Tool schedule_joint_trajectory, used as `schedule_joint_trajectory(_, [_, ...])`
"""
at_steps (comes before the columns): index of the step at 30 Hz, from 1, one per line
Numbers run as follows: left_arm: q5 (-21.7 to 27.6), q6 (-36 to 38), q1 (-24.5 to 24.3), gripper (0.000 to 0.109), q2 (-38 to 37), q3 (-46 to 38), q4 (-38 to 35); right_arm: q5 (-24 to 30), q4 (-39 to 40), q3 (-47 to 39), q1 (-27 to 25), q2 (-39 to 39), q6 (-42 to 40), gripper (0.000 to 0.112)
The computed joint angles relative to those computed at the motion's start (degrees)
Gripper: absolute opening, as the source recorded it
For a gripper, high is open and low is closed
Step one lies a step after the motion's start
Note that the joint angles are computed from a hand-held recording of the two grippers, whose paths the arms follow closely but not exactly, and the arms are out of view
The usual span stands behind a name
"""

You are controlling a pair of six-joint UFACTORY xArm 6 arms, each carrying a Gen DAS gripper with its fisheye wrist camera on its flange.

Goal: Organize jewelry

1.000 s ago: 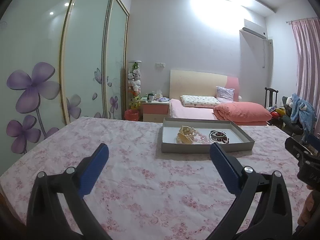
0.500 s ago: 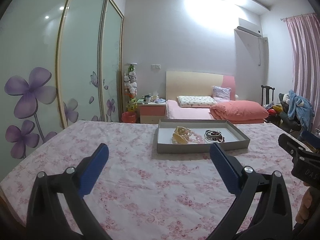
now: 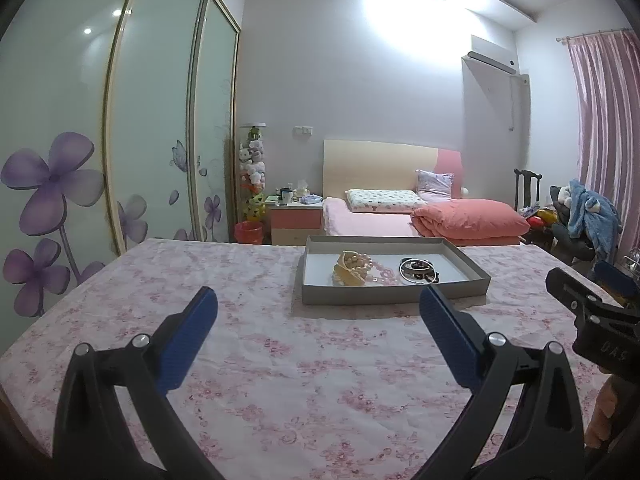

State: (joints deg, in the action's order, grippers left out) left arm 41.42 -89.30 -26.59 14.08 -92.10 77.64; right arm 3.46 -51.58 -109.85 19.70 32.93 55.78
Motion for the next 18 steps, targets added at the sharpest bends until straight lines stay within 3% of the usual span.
schedule_joint_trajectory(18, [0.1, 0.96, -0.24, 0.099, 1.03, -1.34, -1.02, -0.03, 0.04, 0.45, -0.04, -0.29, 0.12, 0.101])
